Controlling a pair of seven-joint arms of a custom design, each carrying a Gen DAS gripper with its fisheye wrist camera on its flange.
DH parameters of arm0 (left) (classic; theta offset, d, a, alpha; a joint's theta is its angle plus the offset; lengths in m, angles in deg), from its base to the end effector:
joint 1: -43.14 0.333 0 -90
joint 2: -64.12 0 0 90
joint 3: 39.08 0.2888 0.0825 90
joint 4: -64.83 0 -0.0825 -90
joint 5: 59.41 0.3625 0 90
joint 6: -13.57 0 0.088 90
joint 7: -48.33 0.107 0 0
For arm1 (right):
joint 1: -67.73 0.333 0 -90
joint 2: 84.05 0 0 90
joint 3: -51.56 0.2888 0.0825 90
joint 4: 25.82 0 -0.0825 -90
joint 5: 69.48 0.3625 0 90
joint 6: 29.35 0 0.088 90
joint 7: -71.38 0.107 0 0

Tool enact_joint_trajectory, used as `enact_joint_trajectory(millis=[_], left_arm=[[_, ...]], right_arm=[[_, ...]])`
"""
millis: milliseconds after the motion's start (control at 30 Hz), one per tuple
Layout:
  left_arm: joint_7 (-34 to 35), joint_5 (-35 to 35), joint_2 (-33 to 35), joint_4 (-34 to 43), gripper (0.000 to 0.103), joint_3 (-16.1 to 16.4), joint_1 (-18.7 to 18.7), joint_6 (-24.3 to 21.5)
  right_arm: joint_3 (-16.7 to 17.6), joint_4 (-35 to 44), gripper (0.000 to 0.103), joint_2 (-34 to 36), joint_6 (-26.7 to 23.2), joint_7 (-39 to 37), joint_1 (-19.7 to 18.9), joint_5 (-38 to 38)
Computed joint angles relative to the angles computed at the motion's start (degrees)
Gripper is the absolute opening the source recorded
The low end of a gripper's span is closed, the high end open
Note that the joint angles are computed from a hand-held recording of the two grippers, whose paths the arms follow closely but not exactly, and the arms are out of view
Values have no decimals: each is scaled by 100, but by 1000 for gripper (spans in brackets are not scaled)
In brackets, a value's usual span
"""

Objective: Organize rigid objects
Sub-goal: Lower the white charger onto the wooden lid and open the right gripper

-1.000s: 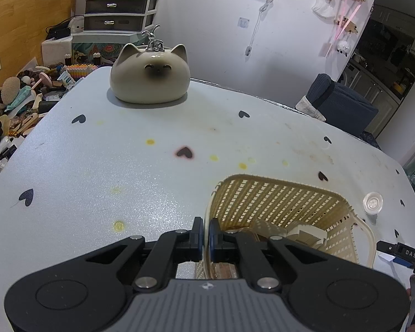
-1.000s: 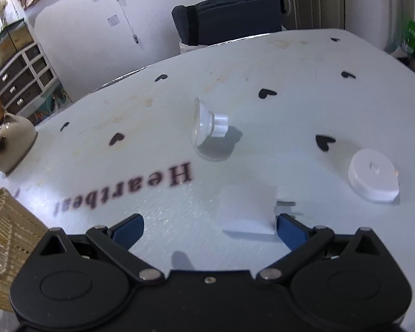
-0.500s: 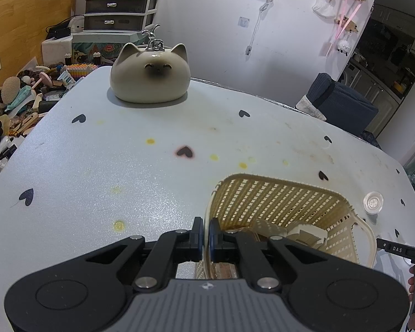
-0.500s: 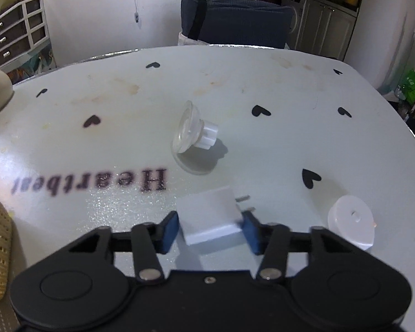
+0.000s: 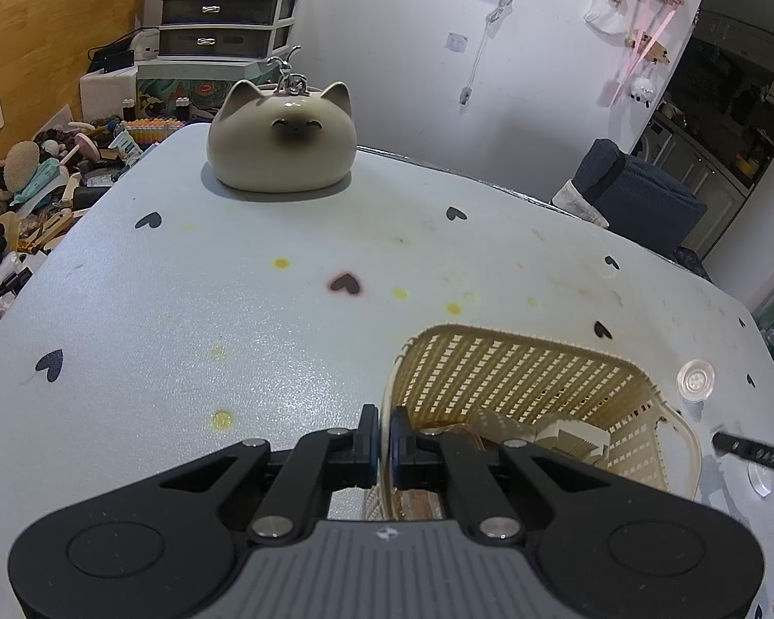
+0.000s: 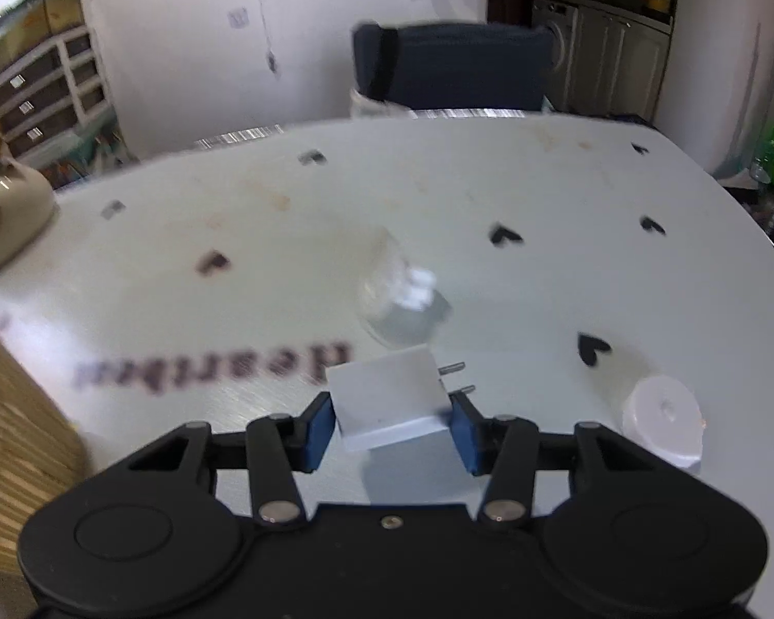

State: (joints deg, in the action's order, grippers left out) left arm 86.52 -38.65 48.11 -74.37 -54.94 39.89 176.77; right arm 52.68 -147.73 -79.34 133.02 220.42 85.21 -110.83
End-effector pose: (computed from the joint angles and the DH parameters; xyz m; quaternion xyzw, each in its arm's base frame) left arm 0.4495 -0.1814 0.4690 -0.7361 0.5759 -0.2971 0.1957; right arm 0.5317 0.2146 0.4184 -0.6340 0.6882 -0.2341 0.2637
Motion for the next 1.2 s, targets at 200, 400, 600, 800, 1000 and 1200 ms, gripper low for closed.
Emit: enact_joint_trajectory(millis=[200,400,600,800,1000,1200], left_arm=[[8,-2,-7,-10,4,4,-2,10],[35,-35,-1,-7,4,14,-7,31],[38,-40,-2,-8,4,10,-3,32],[32,-50,-9,-17,4,9,-1,61],[44,-75,-19,-31,4,14,-3,83],[55,-87,-19,-31,4,8,2,82]], right_arm=[[169,116,49,-150,611,-545,42,515],[491,330,49,-77,1157,-2246,167,2137],[1192,790,49,204,1175,-4706,98,4490],[1671,1266,49,438,469,-6648,36,6095],[1275,1682,49,512,-764,-7129,491,5711],[998,1793,49,455,-1581,-7188,750,5549]])
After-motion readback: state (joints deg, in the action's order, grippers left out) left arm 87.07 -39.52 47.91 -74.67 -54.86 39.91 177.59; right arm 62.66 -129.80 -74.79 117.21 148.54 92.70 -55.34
